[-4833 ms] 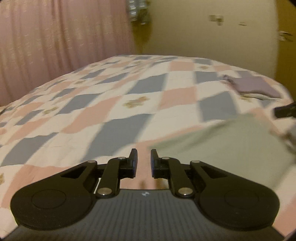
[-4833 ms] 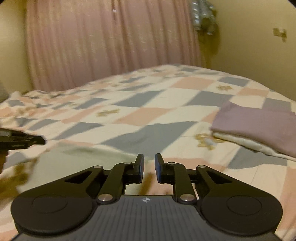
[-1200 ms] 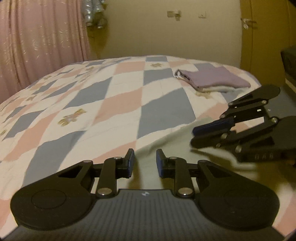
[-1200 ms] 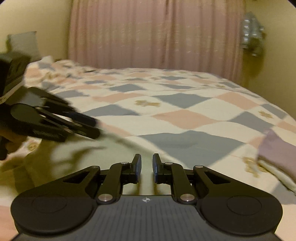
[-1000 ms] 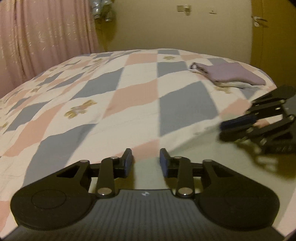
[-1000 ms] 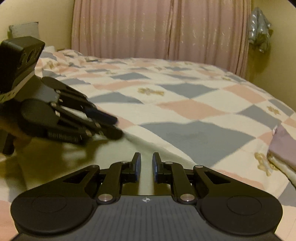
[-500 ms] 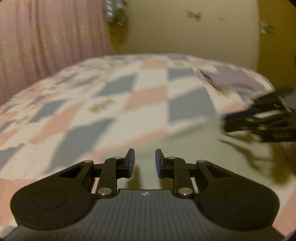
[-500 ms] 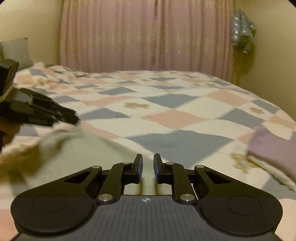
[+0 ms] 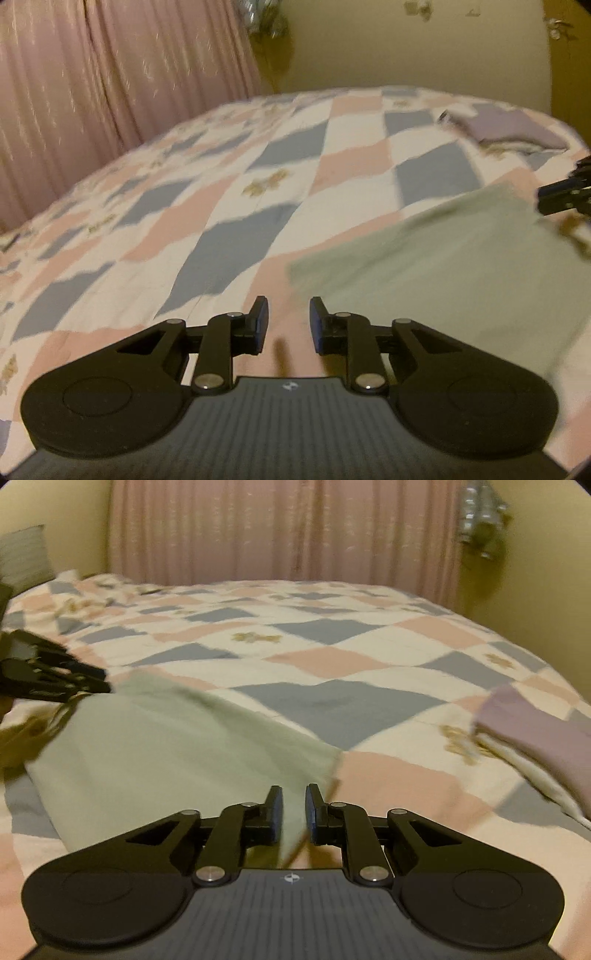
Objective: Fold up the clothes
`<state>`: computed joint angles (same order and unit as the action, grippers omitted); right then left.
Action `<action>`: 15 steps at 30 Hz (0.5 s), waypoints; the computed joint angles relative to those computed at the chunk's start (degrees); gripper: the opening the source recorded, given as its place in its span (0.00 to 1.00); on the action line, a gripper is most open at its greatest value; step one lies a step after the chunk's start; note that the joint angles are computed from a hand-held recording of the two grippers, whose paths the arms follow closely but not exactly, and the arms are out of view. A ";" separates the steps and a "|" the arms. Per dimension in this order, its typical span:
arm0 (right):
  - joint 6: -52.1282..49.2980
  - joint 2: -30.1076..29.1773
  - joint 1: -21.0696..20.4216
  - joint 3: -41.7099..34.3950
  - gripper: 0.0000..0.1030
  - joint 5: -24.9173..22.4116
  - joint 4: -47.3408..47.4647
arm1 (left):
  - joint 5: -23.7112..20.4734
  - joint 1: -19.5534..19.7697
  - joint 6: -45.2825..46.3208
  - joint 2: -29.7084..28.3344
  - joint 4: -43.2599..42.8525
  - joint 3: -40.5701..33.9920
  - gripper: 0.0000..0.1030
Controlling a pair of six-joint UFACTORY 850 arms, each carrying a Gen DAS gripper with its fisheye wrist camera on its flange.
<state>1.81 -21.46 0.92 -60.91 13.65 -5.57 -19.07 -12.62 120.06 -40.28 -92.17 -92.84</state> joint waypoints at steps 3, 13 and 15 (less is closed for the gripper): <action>5.40 3.33 1.21 3.25 0.18 3.59 -2.60 | -4.29 -0.59 -1.08 3.38 -0.01 5.43 0.20; 19.53 4.67 3.30 7.60 0.17 2.68 -14.80 | 1.60 0.37 -0.75 4.35 1.42 9.35 0.22; 17.96 6.27 2.24 9.67 0.17 2.68 -12.56 | 2.90 0.56 0.21 5.35 0.14 10.33 0.21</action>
<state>19.77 -15.19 3.16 -51.24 16.33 -18.13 -16.17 -12.06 120.27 -34.93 -92.03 -82.51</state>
